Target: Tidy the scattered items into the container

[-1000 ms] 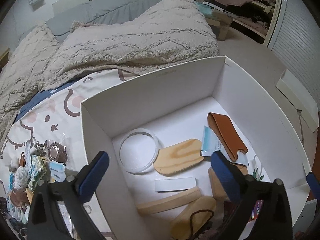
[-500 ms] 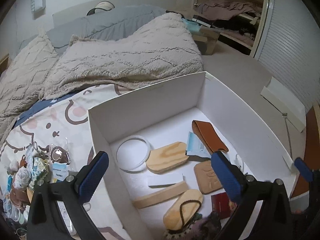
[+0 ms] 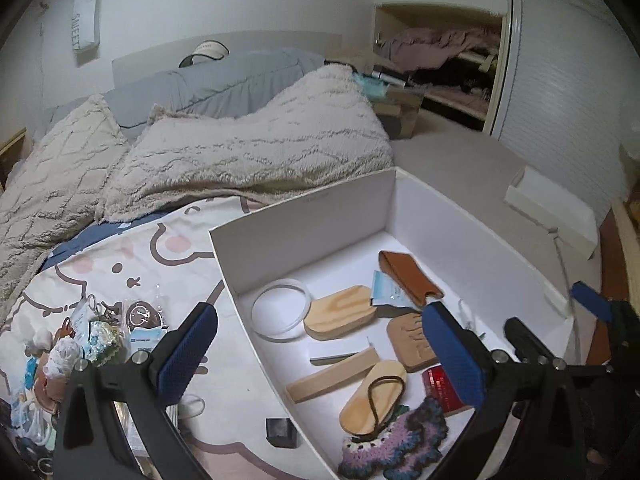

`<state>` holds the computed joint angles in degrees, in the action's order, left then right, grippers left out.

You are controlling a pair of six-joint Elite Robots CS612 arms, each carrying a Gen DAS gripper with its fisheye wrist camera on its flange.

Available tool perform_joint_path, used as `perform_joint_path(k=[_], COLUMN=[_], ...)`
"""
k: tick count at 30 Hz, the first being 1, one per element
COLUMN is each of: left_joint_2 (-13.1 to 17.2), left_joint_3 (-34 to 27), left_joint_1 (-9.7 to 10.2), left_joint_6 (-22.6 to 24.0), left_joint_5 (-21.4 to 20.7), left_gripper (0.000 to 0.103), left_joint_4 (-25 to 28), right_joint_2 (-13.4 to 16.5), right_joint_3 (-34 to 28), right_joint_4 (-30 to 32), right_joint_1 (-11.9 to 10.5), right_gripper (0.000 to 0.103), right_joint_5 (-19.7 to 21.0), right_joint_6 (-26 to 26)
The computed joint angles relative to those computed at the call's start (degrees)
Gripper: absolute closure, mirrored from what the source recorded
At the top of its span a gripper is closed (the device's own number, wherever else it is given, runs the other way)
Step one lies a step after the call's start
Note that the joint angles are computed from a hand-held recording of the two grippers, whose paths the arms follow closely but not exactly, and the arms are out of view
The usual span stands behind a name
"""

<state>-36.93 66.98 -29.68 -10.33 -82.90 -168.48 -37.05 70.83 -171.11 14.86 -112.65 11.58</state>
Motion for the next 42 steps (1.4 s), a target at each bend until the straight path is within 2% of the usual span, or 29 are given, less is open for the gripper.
perform_joint_path(k=[4, 13, 25, 42], left_joint_2=[-1.27, -3.61, -6.39, -9.60], left_joint_3=[2.46, 7.28, 13.30, 20.74], left_joint_1=[0.02, -0.51, -1.10, -2.20], left_joint_6=[-0.64, -0.15, -0.86, 0.00], left_joint_5=[0.13, 5.67, 10.55, 14.21], left_gripper=[0.000, 0.000, 0.000, 0.000], left_joint_4=[-3.69, -9.85, -16.30, -22.75], right_joint_2=[-0.09, -0.24, -0.96, -3.55], right_joint_3=[0.14, 0.27, 1.48, 6.28], right_joint_4=[-1.21, -3.35, -8.77, -15.10], right_joint_1=[0.18, 0.50, 1.48, 2.33], right_gripper=[0.000, 0.000, 0.000, 0.000], right_joint_5=[-0.10, 0.65, 1.98, 4.56], right_joint_6=[0.35, -0.19, -2.60, -5.20])
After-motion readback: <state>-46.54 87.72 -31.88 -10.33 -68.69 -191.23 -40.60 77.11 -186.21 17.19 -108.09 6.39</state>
